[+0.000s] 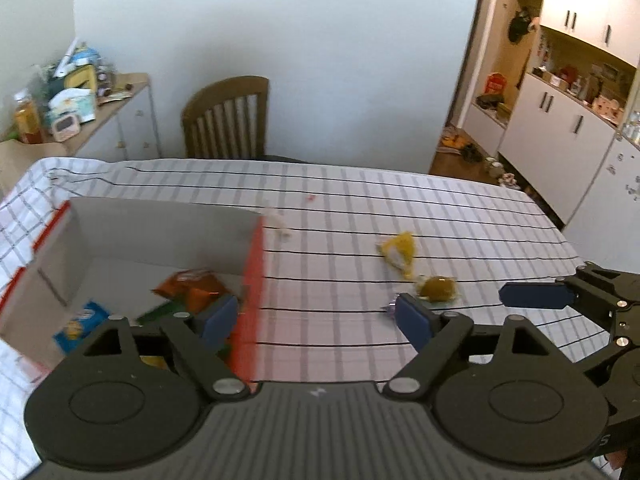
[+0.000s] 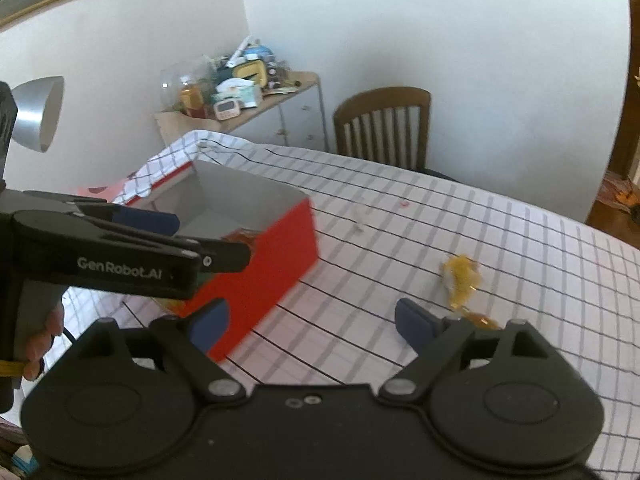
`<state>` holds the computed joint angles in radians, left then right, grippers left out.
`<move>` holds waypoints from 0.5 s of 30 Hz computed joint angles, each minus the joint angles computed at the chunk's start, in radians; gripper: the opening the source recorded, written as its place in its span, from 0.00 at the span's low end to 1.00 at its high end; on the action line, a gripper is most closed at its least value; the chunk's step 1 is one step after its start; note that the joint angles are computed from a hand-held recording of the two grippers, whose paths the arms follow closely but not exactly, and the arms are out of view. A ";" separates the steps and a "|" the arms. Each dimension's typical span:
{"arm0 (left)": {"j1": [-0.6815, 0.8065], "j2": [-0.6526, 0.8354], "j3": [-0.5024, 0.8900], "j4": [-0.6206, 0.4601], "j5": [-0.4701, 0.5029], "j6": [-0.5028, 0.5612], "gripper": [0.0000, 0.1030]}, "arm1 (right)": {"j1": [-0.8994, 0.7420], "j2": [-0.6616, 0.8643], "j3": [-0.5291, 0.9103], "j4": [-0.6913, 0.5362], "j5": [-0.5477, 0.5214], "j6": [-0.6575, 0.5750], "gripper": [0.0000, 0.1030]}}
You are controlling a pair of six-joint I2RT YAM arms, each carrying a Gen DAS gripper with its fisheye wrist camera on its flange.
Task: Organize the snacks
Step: 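Withdraw both tools from the box toward the purple candy and bun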
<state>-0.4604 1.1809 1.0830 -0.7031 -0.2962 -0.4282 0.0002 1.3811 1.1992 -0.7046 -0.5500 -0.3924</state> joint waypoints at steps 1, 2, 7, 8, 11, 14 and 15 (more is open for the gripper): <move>-0.016 0.018 0.000 0.018 0.002 -0.010 0.90 | -0.026 0.003 -0.003 -0.001 -0.006 -0.015 0.96; -0.029 0.033 0.001 0.034 0.007 -0.019 0.94 | -0.054 0.007 -0.008 0.002 -0.017 -0.030 0.98; -0.075 0.143 0.027 0.115 0.037 -0.043 0.96 | -0.168 0.080 0.020 -0.020 -0.039 -0.114 0.98; -0.081 0.174 0.038 0.131 0.046 -0.033 0.96 | -0.185 0.099 0.025 -0.017 -0.038 -0.127 0.98; -0.102 0.256 0.069 0.163 0.053 -0.009 0.96 | -0.235 0.164 0.050 -0.005 -0.038 -0.173 0.98; -0.114 0.351 0.121 0.166 0.040 -0.007 0.96 | -0.264 0.229 0.084 0.008 -0.034 -0.201 0.98; -0.113 0.383 0.138 0.167 0.041 -0.007 0.96 | -0.270 0.255 0.098 0.017 -0.031 -0.203 0.98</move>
<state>-0.5733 1.5641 1.2211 -0.5365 -0.2555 -0.4348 -0.2699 1.6360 1.2968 -0.6879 -0.5810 -0.5952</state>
